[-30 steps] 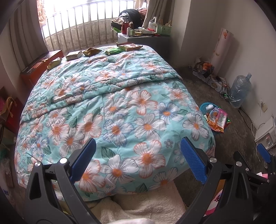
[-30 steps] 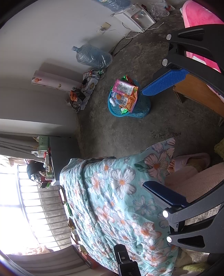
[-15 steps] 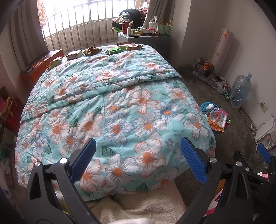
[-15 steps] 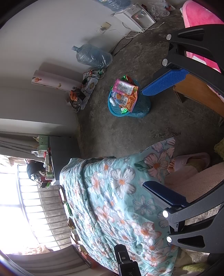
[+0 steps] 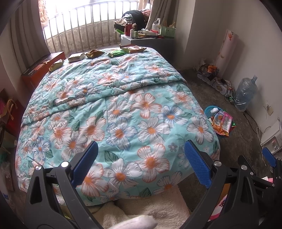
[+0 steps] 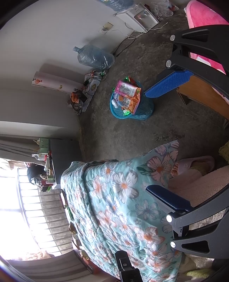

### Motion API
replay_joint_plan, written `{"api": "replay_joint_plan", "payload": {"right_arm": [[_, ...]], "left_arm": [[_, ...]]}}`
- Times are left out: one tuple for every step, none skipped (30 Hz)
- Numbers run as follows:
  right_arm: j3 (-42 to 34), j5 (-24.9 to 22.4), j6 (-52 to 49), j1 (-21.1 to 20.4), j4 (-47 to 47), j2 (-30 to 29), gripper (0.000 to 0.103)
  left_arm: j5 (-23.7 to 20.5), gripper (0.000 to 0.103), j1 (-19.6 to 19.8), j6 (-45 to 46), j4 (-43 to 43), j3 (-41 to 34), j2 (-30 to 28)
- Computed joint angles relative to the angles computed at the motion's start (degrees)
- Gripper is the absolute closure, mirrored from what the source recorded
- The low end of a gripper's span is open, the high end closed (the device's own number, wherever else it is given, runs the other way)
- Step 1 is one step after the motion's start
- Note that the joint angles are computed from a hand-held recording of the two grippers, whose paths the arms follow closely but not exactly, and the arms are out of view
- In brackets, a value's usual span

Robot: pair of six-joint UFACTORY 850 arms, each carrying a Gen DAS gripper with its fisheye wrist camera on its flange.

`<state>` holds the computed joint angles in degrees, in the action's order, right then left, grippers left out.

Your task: Collect trash

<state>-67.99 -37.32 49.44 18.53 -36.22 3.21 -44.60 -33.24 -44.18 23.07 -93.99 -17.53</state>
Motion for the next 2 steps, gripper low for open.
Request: {"api": "replay_joint_plan", "payload": {"right_arm": [[0.0, 0.0, -0.1, 0.0, 0.1, 0.0, 0.007], [0.0, 0.0, -0.1, 0.0, 0.1, 0.0, 0.007]], "left_arm": [[-0.2, 0.009, -0.1, 0.0, 0.1, -0.1, -0.1], [-0.2, 0.009, -0.1, 0.1, 0.1, -0.1, -0.1]]}}
